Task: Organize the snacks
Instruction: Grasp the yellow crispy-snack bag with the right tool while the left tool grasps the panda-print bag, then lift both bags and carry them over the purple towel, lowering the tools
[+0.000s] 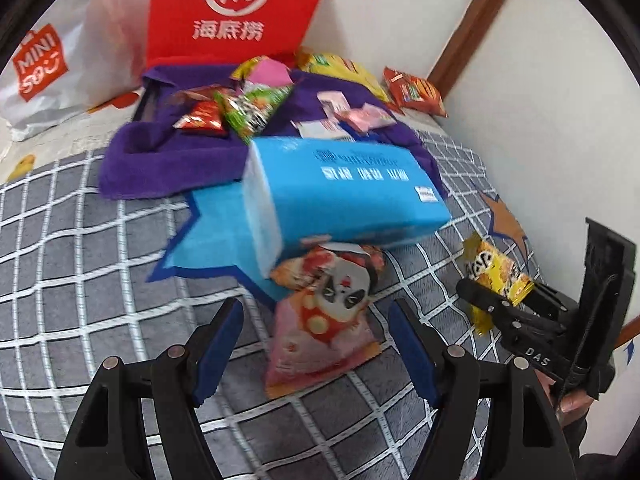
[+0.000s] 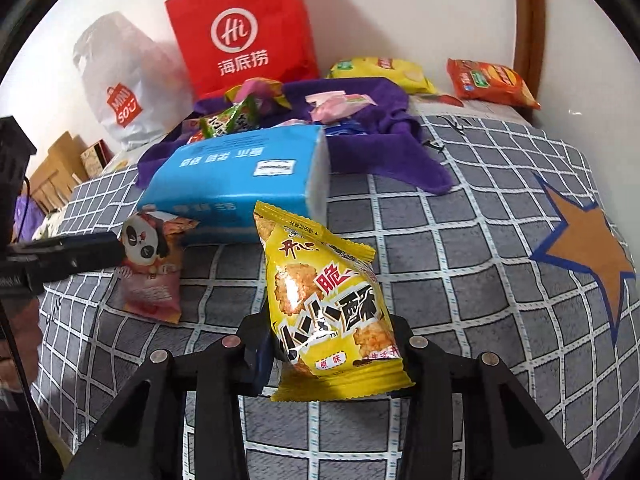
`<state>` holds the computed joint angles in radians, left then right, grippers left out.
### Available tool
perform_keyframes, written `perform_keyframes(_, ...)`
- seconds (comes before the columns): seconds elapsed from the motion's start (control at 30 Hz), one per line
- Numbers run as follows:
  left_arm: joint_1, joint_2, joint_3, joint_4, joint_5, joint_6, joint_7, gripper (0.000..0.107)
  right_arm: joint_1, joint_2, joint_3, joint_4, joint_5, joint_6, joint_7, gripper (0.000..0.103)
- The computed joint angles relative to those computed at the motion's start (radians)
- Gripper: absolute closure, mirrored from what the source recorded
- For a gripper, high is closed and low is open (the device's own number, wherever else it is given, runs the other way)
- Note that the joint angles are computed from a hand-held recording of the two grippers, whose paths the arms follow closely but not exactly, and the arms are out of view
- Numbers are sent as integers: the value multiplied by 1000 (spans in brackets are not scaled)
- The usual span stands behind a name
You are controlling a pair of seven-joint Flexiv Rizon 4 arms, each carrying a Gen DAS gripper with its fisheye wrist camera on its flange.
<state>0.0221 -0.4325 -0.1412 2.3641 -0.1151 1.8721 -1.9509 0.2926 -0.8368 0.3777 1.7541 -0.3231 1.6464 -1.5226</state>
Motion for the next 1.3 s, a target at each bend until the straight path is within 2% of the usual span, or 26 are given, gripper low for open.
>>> perform_keyframes(0.1,-99,-17,80,-35,-52,-54,15,34,3,4,-11,6,1,9,-2,62)
perform_keyframes(0.2,-251,-39,216,-73,-112,-98,33,35,17,14,-40,21,3,28,4,62)
perform_keyframes(0.27,-304,-49,264,-86,-131,-116,43,35,13,16,-41,24,1,29,8,62)
perform_keyframes(0.3,-302,-50,260,-87,-133,-117,48,36,7,14,-36,22,-1,27,9,62)
perform_keyframes(0.37,-265,-50,221,-84,-130,-115,58,45,3,13,-31,20,-2,27,13,62)
perform_keyframes(0.4,-235,-48,198,-84,-105,-117,44,47,4,13,-33,20,-3,29,14,62)
perform_keyframes(0.43,-195,-47,150,-72,-119,-100,64,53,6,14,-35,20,-3,31,16,62)
perform_keyframes(0.47,-183,-45,135,-67,-124,-92,70,57,8,15,-37,21,-4,33,18,62)
perform_keyframes(0.53,-217,-41,170,-69,-124,-91,66,62,8,17,-36,22,-6,37,21,62)
perform_keyframes(0.67,-152,-14,109,-32,-97,-43,69,63,7,22,-32,28,-13,46,23,62)
perform_keyframes(0.93,-82,43,57,27,-55,22,40,64,26,30,-49,29,-25,61,34,62)
perform_keyframes(1.13,-109,82,95,30,-60,24,47,64,36,43,-58,28,-35,76,41,62)
perform_keyframes(1.3,-39,107,47,26,-29,13,39,64,44,47,-62,9,-38,72,57,62)
